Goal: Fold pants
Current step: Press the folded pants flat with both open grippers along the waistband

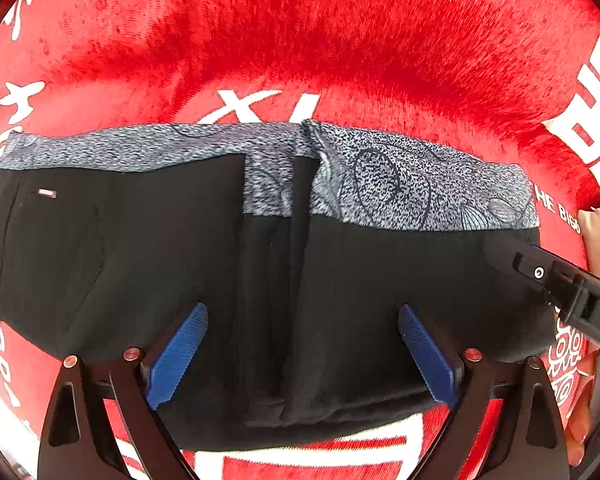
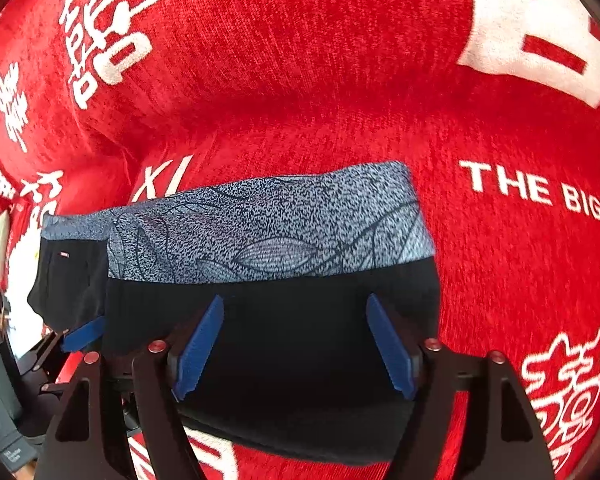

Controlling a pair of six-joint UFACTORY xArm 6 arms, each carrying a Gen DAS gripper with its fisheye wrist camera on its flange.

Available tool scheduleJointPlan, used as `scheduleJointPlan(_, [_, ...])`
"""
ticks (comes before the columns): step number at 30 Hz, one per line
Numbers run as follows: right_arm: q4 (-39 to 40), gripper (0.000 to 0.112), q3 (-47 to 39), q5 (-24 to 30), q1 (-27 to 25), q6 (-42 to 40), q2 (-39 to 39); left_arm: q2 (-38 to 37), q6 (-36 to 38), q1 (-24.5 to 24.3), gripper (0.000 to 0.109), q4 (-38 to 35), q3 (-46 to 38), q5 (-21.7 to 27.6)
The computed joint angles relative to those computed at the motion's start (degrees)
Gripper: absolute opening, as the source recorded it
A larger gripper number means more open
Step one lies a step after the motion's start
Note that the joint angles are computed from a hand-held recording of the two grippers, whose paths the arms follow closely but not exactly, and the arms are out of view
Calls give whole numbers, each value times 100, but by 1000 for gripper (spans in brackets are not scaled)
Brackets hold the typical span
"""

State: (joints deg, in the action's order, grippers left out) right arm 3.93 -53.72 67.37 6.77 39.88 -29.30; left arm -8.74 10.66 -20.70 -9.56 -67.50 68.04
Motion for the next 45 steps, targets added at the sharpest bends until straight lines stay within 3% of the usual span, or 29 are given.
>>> scheduleJointPlan(7, [-517,78,-454,427,724,553,182,-561,568,629,97,-105,290,167])
scheduleJointPlan(11, [-674,78,-923,206,1041,409,654,-666,769,959,97,-72,304,275])
scheduleJointPlan(17, [-287,74,-1806,-264,1014,81,1881,-431,770,1292,97,-144,45,422])
scheduleJointPlan(18, [-181,60,-1921,-300,991,15,2092,-386,764,1347,97,-167,-9,455])
scheduleJointPlan(19, [-44,37,-2009,-296,978,-84,2277,-335,769,1401,97,-184,-47,451])
scheduleJointPlan(20, [100,25,-2119,-201,980,-197,2471,-290,783,1450,97,-191,-81,441])
scheduleJointPlan(21, [94,22,-2184,-115,1031,-166,2561,-261,793,1494,97,-183,-118,450])
scheduleJointPlan(29, [-31,22,-2417,302,1350,-522,2434,-75,936,1851,97,-317,-309,600])
scheduleJointPlan(32, [-332,48,-2704,236,1358,-482,2583,4,917,1905,97,-354,-365,616])
scheduleJointPlan(36, [-658,52,-3660,728,1457,-1058,3439,58,859,1936,97,-381,-436,636])
scheduleJointPlan(38, [-735,45,-4221,1327,1484,-1268,3953,77,845,1948,97,-402,-466,641])
scheduleJointPlan(39, [-825,30,-4344,1633,1509,-1245,4126,93,837,1955,97,-427,-487,649])
scheduleJointPlan(40, [-849,26,-4362,1700,1509,-1213,4158,104,835,1958,97,-440,-500,654])
scheduleJointPlan(41, [-942,22,-4274,1620,1521,-1100,4106,115,831,1961,97,-452,-514,659])
scheduleJointPlan(43, [-838,5,-4158,1328,1448,-940,3988,138,816,1969,97,-472,-539,667])
scheduleJointPlan(45, [-785,4,-4131,1058,1368,-839,3928,169,790,1980,97,-507,-567,640])
